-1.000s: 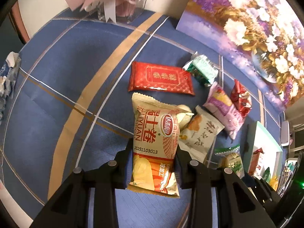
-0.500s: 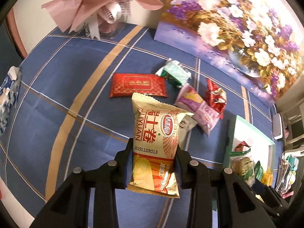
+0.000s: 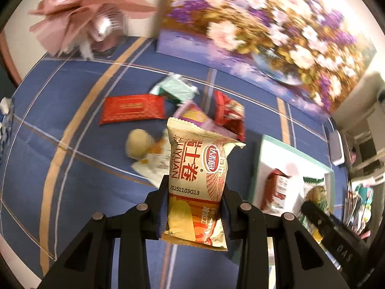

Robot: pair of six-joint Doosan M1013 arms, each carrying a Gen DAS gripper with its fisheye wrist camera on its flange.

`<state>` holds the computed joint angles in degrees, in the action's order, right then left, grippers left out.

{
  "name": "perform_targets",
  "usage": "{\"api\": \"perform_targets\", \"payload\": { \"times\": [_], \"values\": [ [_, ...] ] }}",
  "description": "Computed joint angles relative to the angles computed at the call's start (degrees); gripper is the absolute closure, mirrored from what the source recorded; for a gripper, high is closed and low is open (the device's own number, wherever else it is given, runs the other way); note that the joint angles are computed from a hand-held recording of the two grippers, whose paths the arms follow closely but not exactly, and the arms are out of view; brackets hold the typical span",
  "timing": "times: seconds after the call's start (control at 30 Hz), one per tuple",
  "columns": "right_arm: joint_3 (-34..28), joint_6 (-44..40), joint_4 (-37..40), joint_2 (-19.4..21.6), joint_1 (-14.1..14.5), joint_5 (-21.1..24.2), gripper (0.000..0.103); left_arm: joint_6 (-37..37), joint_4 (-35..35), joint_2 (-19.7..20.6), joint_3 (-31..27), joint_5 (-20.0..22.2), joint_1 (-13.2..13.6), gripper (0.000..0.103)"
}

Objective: Organize snacks
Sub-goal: 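Carry the chip bag and cookie packet over the white tray with both tools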

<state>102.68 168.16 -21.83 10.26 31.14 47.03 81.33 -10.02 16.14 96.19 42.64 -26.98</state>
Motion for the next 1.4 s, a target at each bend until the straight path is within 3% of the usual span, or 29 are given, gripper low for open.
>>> {"api": "perform_targets", "payload": {
  "times": [0.57,0.9,1.4],
  "values": [
    [8.33,8.39,-1.82,-5.96,-6.00,-3.08,0.050,7.59,1.81,2.04,-2.73,0.87,-8.98,0.066],
    [10.01,9.63,-2.00,-6.89,-8.14,-3.44,0.050,9.11,1.80,5.62,-6.24,2.89,-11.50,0.065],
    [11.64,9.21,-0.78,-7.39,-10.35,-4.60,0.050,3.56,6.91,10.66,-12.26,5.53,-14.31,0.065]
  ]
}}
